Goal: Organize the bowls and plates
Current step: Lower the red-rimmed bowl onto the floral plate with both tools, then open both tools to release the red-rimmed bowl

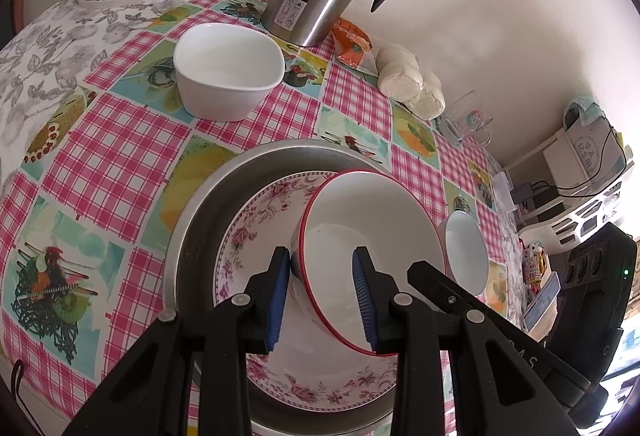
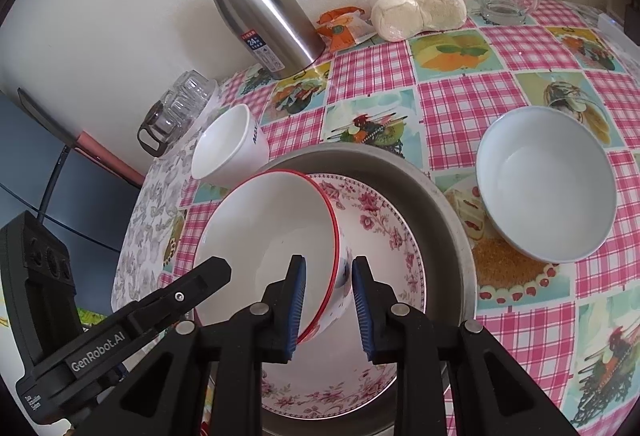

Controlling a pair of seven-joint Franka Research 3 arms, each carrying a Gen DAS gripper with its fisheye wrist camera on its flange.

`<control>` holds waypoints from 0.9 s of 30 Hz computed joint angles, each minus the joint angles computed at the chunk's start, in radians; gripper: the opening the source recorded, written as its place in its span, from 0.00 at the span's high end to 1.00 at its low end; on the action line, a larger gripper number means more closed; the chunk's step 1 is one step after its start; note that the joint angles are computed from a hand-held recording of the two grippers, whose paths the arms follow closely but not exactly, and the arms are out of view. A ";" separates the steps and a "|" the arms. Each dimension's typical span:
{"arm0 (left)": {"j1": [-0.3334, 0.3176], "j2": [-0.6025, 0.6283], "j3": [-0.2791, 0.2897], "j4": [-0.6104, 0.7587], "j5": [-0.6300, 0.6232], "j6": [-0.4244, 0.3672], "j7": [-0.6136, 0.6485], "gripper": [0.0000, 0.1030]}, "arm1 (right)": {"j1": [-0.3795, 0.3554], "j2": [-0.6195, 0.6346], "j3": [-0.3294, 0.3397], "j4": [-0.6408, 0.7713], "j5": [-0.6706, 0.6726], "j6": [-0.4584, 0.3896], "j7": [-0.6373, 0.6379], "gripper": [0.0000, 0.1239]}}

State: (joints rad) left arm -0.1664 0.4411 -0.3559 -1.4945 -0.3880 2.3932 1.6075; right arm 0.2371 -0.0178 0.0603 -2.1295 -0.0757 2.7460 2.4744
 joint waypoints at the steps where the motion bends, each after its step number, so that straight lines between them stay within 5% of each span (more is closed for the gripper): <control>1: -0.001 -0.003 0.001 -0.003 0.003 0.004 -0.001 0.68 | -0.001 -0.001 0.000 0.000 -0.010 -0.002 0.007 0.78; 7: -0.010 -0.035 0.012 -0.041 0.034 0.082 -0.018 0.68 | -0.007 -0.008 0.000 -0.001 -0.068 -0.003 0.053 0.78; 11: -0.014 -0.043 0.022 -0.053 0.061 0.119 -0.047 0.59 | -0.014 -0.015 0.003 -0.001 -0.135 -0.001 0.100 0.78; 19: -0.049 -0.066 0.088 -0.079 0.233 0.157 -0.248 0.42 | -0.024 -0.023 0.012 0.012 -0.278 -0.047 0.207 0.52; 22: -0.061 -0.065 0.105 -0.077 0.308 0.151 -0.313 0.26 | -0.026 -0.025 0.013 0.019 -0.324 -0.066 0.238 0.46; 27: -0.069 -0.057 0.122 -0.065 0.394 0.125 -0.399 0.16 | -0.027 -0.026 0.013 0.022 -0.361 -0.091 0.267 0.40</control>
State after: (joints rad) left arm -0.2357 0.3839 -0.2341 -1.5600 0.0059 2.5180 1.2089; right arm 0.2097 -0.0442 0.0733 -2.1074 -0.4363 2.6550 2.7414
